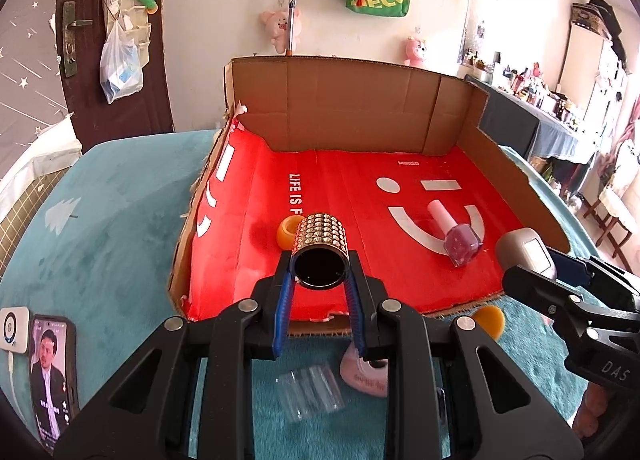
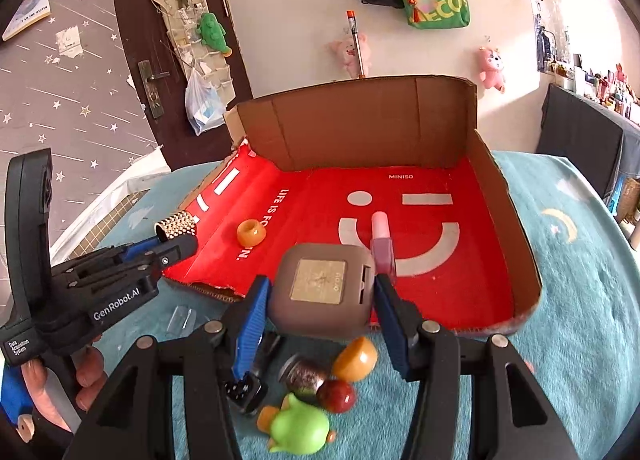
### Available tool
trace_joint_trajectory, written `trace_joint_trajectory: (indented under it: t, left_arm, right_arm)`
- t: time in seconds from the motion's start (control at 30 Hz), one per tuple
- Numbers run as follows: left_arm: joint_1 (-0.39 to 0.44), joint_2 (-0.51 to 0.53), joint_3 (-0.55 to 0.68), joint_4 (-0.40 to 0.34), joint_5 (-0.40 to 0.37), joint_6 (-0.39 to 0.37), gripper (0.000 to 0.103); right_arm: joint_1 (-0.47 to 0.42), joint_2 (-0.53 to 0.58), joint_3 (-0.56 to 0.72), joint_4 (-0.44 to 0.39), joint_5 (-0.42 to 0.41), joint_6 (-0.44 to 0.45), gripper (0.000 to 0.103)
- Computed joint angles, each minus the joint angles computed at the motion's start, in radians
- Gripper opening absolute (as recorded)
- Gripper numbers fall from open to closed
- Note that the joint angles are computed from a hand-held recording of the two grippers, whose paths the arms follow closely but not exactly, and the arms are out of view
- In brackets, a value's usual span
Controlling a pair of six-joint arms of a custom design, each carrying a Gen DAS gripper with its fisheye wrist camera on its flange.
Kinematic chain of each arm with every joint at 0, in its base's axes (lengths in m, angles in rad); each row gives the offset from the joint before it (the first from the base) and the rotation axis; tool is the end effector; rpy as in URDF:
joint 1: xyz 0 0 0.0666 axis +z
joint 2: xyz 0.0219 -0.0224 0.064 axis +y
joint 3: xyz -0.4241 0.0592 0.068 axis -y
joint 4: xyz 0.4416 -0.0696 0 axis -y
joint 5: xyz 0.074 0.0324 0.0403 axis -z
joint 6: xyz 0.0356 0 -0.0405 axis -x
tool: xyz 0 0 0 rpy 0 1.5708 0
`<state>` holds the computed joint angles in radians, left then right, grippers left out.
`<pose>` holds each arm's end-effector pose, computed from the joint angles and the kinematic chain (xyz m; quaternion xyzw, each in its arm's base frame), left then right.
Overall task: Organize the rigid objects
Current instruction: 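Lift the compact and studded cylinder and carry both over the red box, then lower the compact and cylinder into the box and open both tools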
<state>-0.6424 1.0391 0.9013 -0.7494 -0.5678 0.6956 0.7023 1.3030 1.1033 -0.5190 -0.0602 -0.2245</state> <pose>0.3062 -0.2057 0.3892 -0.1179 0.9016 0.0075 0.4161 0.3732 0.3181 0.3977 -0.2275 0.8814 0.2092 0.3573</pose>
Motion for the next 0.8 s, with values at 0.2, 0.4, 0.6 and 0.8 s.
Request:
trace_joint_trajectory:
  t: [0.2, 0.4, 0.6, 0.8]
  left_arm:
    - [0.039, 0.039, 0.003, 0.022, 0.037, -0.017, 0.023]
    - [0.079, 0.078, 0.010, 0.037, 0.085, -0.030, 0.023]
    - [0.109, 0.109, 0.013, 0.051, 0.133, -0.043, 0.023]
    - [0.129, 0.140, 0.020, 0.060, 0.169, -0.056, 0.023]
  right_arm:
    - [-0.014, 0.059, 0.041, -0.027, -0.046, -0.005, 0.055]
    - [-0.020, 0.113, 0.076, -0.056, -0.072, -0.007, 0.055]
    - [-0.025, 0.157, 0.108, -0.089, -0.099, -0.011, 0.055]
    - [-0.028, 0.192, 0.131, -0.112, -0.112, -0.012, 0.055]
